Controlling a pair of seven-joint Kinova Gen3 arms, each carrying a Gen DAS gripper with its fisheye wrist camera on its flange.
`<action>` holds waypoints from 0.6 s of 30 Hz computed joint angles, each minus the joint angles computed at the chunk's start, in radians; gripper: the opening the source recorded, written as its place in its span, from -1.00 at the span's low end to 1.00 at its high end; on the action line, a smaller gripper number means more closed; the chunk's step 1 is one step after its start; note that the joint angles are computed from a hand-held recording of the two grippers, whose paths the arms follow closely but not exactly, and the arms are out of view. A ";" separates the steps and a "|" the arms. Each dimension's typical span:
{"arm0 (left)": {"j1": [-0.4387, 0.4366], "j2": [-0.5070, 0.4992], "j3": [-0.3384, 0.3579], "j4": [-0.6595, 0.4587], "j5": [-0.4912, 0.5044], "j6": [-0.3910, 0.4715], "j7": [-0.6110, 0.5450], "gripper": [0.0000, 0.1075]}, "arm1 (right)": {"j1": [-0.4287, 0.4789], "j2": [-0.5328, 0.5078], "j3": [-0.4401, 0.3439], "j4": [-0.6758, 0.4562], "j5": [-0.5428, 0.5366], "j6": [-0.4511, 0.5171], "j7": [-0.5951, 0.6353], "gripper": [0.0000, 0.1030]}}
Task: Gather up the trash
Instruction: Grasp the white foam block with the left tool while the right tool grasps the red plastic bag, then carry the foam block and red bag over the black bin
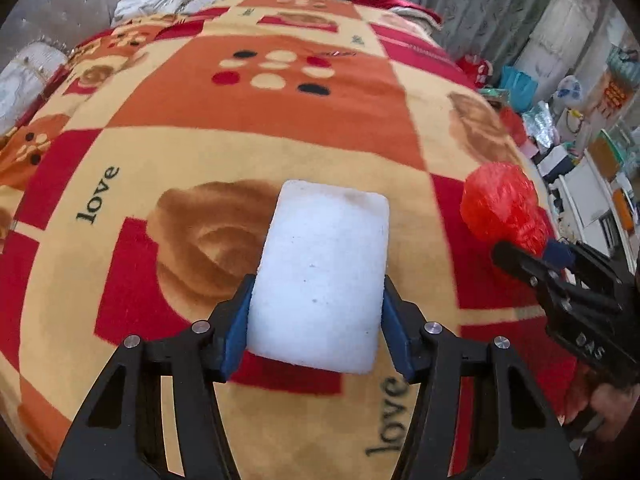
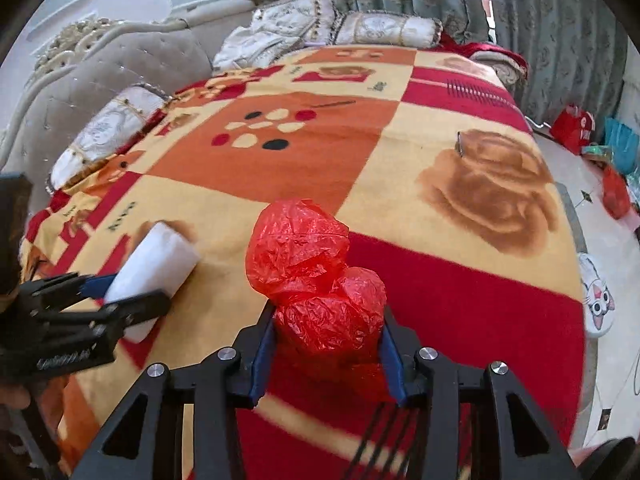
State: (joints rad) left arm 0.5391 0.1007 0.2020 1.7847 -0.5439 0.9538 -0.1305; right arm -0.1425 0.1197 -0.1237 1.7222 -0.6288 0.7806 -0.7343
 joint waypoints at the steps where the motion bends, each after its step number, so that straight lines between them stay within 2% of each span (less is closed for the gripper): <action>1: 0.012 -0.001 0.007 -0.008 -0.012 0.011 0.015 0.05 | 0.015 -0.019 0.004 0.015 -0.023 0.015 0.016 -0.14; 3: 0.050 0.002 0.028 -0.034 -0.045 0.052 0.058 0.05 | 0.042 -0.055 0.025 0.038 -0.062 0.066 0.044 -0.14; 9: 0.162 0.046 0.062 -0.119 -0.113 0.145 0.121 0.05 | 0.086 -0.164 0.120 0.145 -0.133 0.127 0.094 -0.14; 18: 0.329 0.141 0.053 -0.259 -0.190 0.258 0.162 0.05 | 0.122 -0.256 0.236 0.227 -0.125 0.173 0.128 -0.14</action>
